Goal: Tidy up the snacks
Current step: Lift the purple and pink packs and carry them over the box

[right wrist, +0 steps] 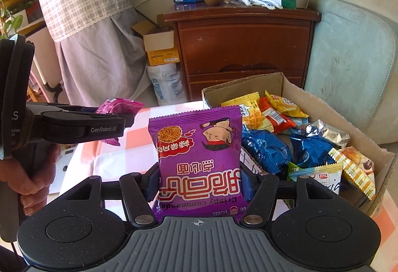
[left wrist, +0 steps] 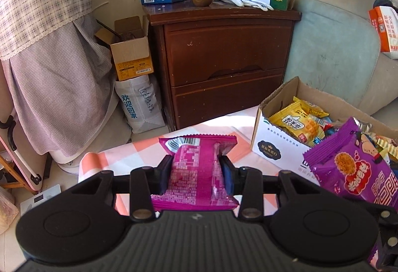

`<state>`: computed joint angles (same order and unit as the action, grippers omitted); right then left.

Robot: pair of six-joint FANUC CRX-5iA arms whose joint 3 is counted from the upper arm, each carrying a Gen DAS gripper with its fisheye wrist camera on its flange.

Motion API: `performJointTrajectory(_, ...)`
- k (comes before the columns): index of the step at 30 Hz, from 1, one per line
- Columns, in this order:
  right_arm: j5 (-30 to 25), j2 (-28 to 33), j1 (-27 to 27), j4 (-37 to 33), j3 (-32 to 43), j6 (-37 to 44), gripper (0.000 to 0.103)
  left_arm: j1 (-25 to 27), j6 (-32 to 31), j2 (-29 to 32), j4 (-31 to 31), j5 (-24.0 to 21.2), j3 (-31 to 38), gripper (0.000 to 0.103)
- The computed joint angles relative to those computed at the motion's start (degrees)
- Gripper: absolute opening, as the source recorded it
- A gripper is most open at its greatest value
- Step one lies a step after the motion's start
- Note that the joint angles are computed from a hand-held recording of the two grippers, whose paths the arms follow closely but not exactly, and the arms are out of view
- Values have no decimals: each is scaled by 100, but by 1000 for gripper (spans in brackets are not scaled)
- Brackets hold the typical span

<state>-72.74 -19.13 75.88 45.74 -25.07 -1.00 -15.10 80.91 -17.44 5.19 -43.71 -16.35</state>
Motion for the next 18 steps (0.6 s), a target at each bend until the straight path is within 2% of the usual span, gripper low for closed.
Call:
performJointTrajectory(8,-474,-234,-67,468,-152,-340,61,-388,129,122,116,343,173,39)
performJointTrajectory(18,-997,-642,-128,733,-397,-827,61,-827,82,421,249,651,361,39)
